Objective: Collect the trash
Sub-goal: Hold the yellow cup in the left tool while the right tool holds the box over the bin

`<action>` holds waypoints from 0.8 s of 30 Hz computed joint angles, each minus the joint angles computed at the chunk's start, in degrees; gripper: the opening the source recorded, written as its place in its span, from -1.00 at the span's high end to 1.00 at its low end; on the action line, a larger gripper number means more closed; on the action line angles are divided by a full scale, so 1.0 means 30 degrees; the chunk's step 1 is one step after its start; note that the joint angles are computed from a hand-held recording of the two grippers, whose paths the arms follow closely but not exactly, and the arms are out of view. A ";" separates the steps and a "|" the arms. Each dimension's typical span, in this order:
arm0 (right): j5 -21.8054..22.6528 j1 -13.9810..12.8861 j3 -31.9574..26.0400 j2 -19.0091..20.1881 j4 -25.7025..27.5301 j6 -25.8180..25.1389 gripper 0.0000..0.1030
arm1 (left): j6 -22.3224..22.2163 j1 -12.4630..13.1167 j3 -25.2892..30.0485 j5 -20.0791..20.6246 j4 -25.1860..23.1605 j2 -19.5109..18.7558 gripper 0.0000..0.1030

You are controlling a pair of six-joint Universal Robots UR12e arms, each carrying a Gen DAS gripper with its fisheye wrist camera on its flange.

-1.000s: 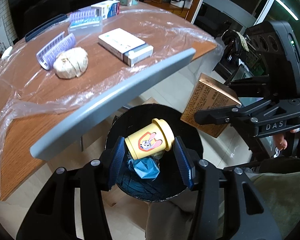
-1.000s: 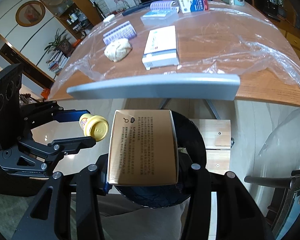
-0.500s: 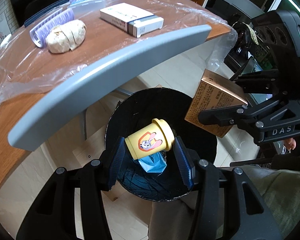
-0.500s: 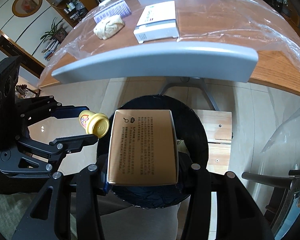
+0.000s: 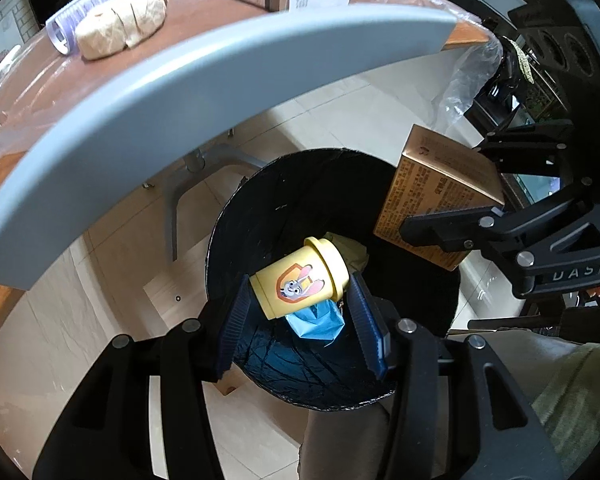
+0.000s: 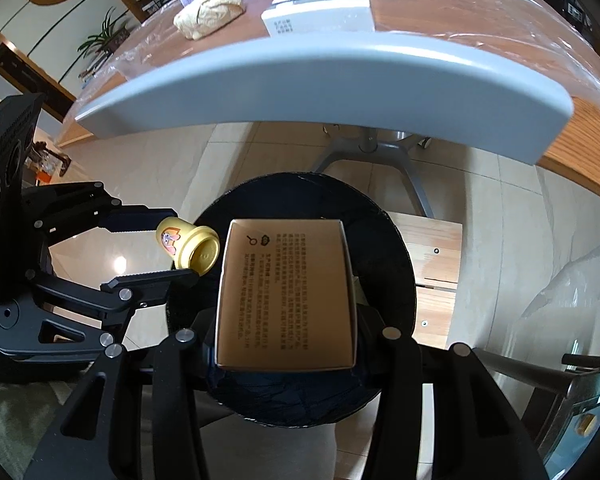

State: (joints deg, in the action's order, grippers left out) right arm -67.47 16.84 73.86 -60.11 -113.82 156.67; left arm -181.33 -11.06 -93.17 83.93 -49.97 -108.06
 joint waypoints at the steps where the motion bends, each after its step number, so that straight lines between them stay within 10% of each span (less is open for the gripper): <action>1: -0.0085 0.0020 -0.0051 0.0058 0.0058 -0.0036 0.09 | -0.0001 -0.0004 0.0035 0.0026 -0.0026 -0.0066 0.01; 24: -0.1787 0.0277 -0.0520 0.0713 0.0717 -0.0243 0.09 | 0.0262 -0.0230 0.0678 0.0934 -0.0958 -0.0795 0.01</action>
State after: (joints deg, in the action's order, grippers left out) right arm -72.83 17.67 72.30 -57.97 -111.67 155.94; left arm -180.54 -11.75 -91.14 86.73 -52.84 -110.44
